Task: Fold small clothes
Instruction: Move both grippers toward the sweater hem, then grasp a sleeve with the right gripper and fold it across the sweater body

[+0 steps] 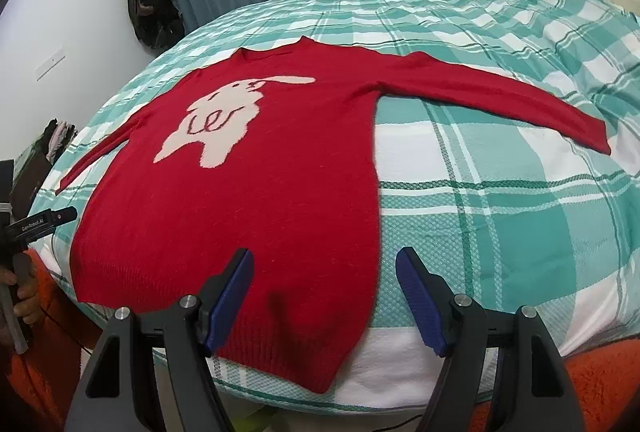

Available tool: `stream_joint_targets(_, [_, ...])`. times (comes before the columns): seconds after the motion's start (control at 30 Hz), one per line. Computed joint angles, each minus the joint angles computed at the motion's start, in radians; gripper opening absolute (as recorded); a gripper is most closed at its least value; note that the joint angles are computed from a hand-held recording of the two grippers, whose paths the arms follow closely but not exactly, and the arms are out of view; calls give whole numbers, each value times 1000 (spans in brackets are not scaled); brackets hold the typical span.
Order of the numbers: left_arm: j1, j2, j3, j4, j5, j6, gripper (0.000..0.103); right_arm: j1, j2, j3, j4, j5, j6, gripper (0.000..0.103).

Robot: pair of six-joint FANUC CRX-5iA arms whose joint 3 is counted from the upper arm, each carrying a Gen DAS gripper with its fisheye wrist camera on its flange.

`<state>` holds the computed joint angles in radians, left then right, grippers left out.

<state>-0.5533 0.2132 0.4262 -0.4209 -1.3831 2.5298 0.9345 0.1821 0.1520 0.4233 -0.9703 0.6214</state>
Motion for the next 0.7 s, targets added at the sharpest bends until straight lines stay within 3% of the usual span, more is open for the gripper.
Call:
stream_joint_targets(0.13, [-2,-8,-8,-16,-8,25,101,-7,-10,-8,-12,9,-15,73])
stream_joint_targets(0.2, [2,-14,-14,-18,-10,36,101,-38,-42,-26,-67,69,-36,73])
stream_joint_targets(0.37, [23,-33,-41,-5,-2,86,101,-230,-132,-91,-104,242,-205,73])
stream_joint_targets(0.5, [32,-36,-49,1,-8,122,101,-410,-129,-96,-51,259,-348,73])
stream_joint_targets(0.7, [19,-5,-8,-21,-60,105,101,-622,-62,6,-522,244,-232,72])
